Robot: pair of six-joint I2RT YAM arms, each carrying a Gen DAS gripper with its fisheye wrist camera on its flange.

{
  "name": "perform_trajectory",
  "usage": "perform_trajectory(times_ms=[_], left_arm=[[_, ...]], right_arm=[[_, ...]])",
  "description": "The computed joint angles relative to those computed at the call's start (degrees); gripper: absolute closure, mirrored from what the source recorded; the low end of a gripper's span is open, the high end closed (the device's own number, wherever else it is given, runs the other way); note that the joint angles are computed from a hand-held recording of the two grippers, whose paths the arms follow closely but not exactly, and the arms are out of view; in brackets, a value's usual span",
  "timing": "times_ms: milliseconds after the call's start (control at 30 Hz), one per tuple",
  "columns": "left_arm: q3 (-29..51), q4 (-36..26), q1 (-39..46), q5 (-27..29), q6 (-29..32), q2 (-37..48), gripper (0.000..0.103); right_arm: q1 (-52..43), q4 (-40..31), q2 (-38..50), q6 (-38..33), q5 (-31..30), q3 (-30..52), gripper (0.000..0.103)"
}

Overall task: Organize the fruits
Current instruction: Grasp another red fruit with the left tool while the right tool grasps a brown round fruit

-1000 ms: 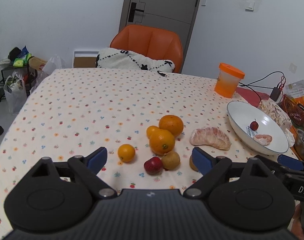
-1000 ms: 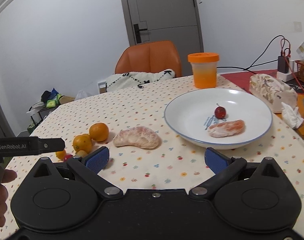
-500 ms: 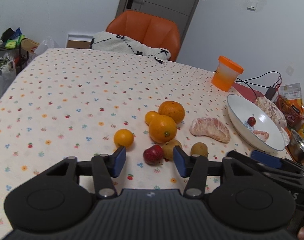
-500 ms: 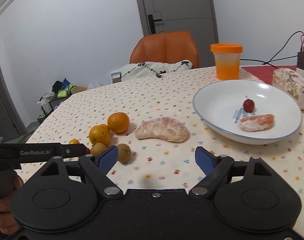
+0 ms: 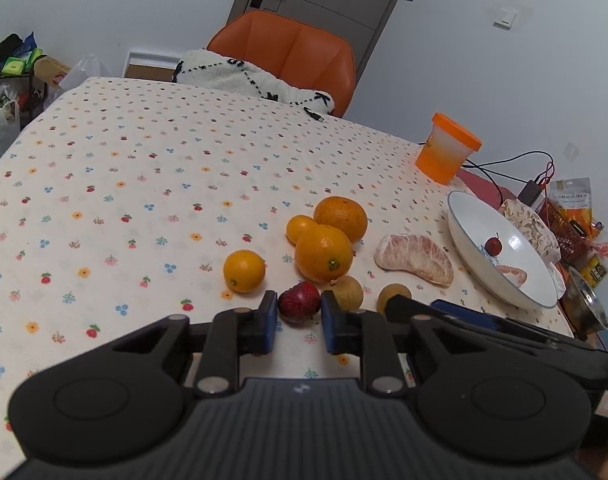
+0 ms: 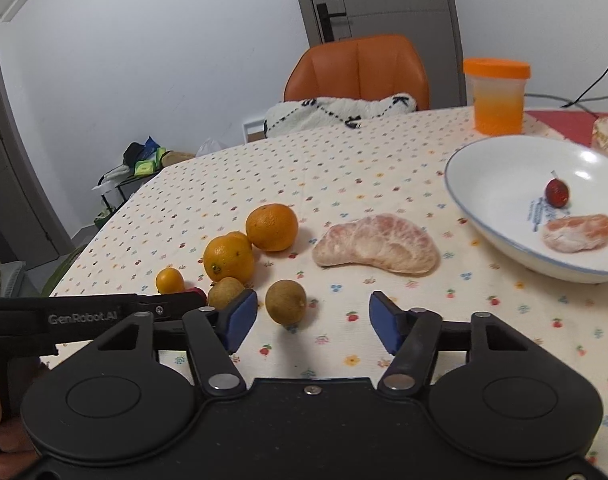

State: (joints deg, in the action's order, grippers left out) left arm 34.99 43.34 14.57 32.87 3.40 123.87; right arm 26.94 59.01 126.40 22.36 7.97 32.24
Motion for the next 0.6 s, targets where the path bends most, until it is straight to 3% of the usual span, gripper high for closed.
perform_trajectory(times_ms=[200,333,600], left_arm=[[-0.53,0.20,-0.01,-0.75,-0.39,-1.09,0.082],[-1.02,0.44,-0.36,-1.23,-0.67,-1.86,0.082],[-2.46,1.54,-2.41,-1.64,-1.56,-4.09,0.082]], right_arm=[[0.15,-0.89,1.40,0.54,-1.88,2.07,0.057],[-0.27,-1.08,1.76,0.49,-3.23,2.62,0.080],[-2.05,2.76,0.61,1.63,-4.48,-0.62,0.080]])
